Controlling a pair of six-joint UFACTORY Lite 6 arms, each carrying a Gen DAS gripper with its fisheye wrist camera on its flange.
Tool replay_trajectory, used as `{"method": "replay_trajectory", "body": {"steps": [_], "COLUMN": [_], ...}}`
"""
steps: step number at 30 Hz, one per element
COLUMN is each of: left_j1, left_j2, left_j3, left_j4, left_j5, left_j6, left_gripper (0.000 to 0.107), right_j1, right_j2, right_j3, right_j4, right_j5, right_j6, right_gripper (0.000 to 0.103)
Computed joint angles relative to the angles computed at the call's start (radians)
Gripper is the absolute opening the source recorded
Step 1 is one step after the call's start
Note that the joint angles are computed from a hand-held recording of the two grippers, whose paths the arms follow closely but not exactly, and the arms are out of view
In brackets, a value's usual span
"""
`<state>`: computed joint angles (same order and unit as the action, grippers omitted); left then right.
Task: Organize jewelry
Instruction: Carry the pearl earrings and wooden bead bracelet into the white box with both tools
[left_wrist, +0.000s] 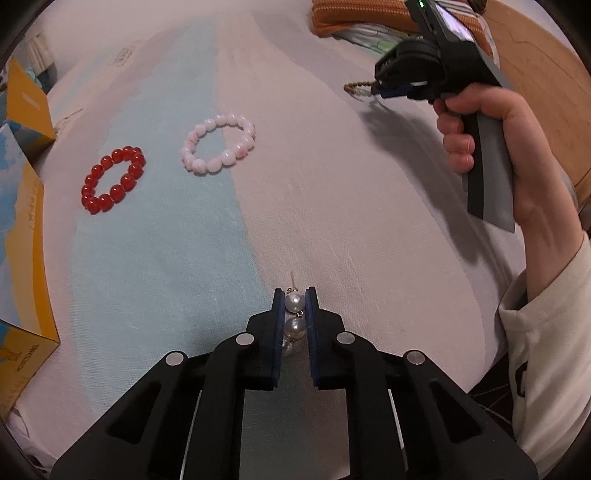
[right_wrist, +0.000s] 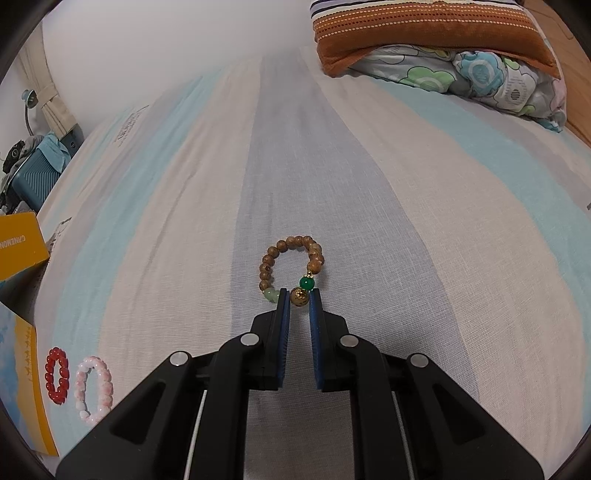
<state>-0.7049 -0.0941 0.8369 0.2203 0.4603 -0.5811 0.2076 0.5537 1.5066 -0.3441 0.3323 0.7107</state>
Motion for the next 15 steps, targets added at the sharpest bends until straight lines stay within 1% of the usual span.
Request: {"method": "replay_trajectory", "body": {"steps": [10,15], "left_j1": [0.035,0.053], "left_j2": [-0.079,-0.091], "left_j3": [-0.019,0.012], "left_j4": [-0.011,-0.004], "left_j5": [0.009,0.036], "left_j6": [0.011,0.010], "left_gripper": [0.010,0.011], "right_j1": [0.009,0.015], "right_j2": [-0.019,-0.056], "right_j3": [-0.004,-0.019], "right_j4": [-0.023,-0.009], "right_j5": [0.005,0.002], "right_j6": [0.010,-0.012], "right_gripper": [0.010,0.010]}}
